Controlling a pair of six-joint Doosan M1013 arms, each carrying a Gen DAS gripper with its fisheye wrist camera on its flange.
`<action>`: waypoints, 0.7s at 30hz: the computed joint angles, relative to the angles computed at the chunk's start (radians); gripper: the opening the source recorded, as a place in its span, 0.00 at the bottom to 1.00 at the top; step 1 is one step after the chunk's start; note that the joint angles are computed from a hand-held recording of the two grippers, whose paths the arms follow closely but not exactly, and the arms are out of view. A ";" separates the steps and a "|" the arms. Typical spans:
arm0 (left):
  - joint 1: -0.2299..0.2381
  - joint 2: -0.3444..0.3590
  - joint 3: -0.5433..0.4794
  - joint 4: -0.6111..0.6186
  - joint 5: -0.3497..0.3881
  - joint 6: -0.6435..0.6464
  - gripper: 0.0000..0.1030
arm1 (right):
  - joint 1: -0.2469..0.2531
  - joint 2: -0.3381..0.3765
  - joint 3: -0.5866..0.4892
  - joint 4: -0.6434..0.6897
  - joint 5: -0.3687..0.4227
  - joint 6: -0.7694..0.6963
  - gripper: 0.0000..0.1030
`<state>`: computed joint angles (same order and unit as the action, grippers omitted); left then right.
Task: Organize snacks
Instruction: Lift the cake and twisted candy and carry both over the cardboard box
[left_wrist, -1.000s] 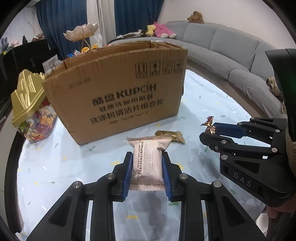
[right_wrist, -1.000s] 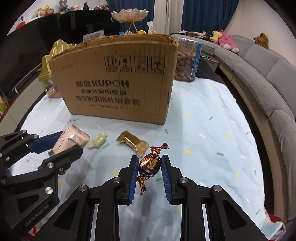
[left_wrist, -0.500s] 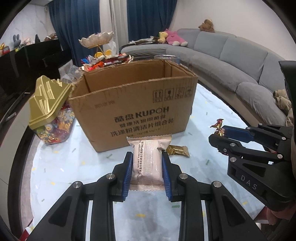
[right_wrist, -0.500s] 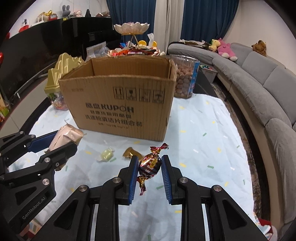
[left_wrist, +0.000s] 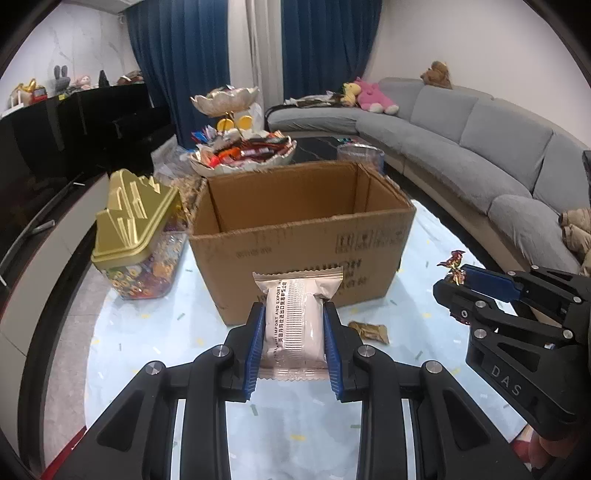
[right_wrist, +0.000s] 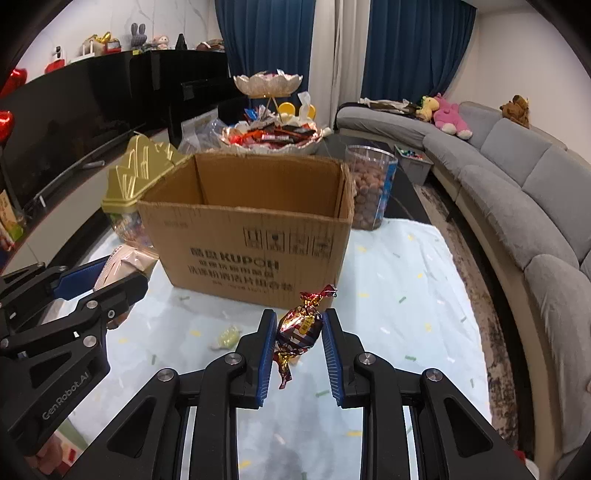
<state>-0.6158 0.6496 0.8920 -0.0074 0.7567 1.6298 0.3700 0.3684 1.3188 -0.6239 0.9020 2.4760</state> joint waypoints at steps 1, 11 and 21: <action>0.000 0.000 -0.003 0.006 -0.002 -0.008 0.29 | 0.001 -0.001 -0.003 -0.004 0.000 0.002 0.26; 0.001 0.006 -0.040 0.044 0.003 -0.069 0.29 | 0.003 0.002 -0.034 -0.024 -0.002 0.009 0.26; 0.003 0.032 -0.112 0.056 0.026 -0.105 0.29 | 0.000 0.011 -0.074 -0.041 -0.006 0.008 0.26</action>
<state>-0.6126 0.6818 0.7801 0.0482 0.7823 1.5250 0.3695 0.3793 1.2451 -0.6647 0.8964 2.4839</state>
